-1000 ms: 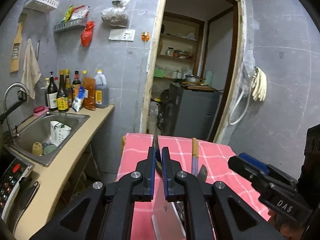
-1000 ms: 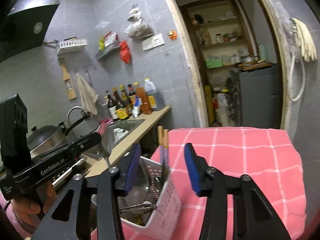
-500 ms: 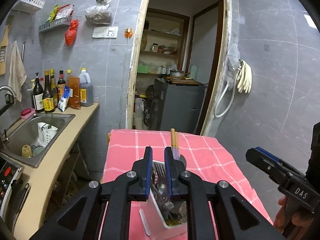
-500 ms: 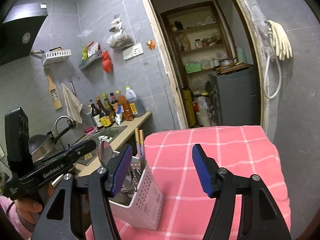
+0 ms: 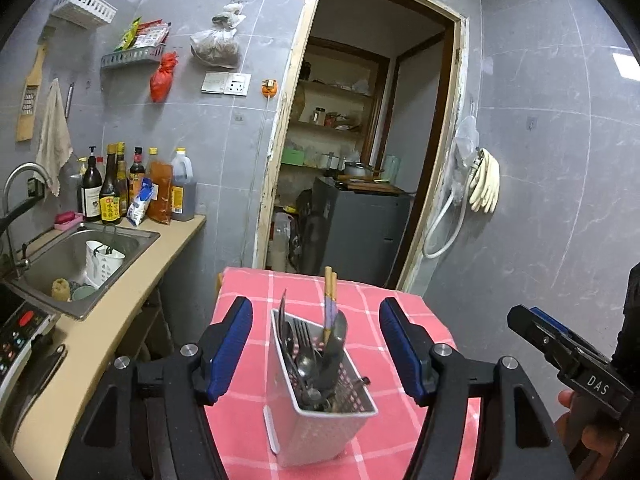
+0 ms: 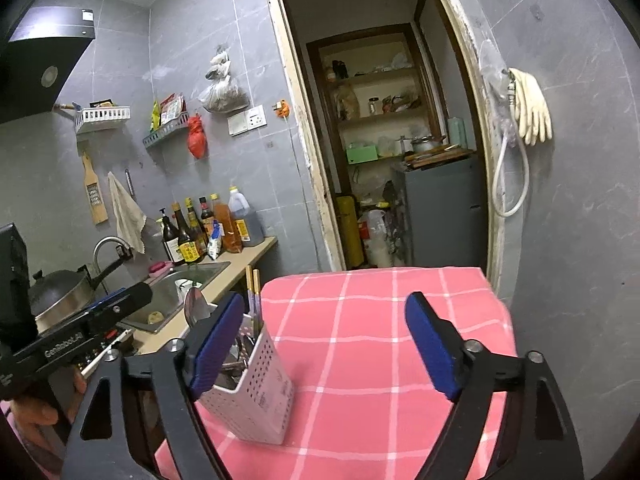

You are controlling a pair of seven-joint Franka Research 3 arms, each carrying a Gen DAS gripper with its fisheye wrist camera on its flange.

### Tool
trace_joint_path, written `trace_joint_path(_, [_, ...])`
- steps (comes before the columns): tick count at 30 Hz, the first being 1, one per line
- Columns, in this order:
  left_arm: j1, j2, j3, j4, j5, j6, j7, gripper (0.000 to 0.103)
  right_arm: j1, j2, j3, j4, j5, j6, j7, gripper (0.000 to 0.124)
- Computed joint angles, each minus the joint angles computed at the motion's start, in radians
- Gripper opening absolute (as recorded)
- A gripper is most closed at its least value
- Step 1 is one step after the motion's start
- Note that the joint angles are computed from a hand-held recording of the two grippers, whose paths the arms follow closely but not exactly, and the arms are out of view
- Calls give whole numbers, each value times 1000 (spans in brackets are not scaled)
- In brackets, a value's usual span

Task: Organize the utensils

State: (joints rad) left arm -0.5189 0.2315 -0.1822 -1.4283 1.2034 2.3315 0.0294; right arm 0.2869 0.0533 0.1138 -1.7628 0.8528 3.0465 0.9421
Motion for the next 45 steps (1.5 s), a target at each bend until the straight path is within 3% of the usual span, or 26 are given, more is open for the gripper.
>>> trace_joint_path(7, [-16, -53, -33, -77, 4, -32, -31, 90, 7, -102, -28, -123, -122, 12, 85, 95])
trace_joint_path(12, [-18, -77, -63, -118, -31, -62, -32, 96, 15, -172, -52, -213, -197, 3, 149, 99])
trace_joint_path(20, [-27, -112, -93, -169, -37, -128, -55, 96, 17, -271, -72, -345, -298, -5, 236, 100])
trace_joint_path(32, [-26, -126, -118, -209, -32, -173, -92, 96, -81, -325, -11, -443, -523, 13, 461, 100])
trace_joint_path(45, [-45, -110, -117, -192, -24, -200, -73, 96, -42, -313, -41, -442, -549, 25, 474, 100])
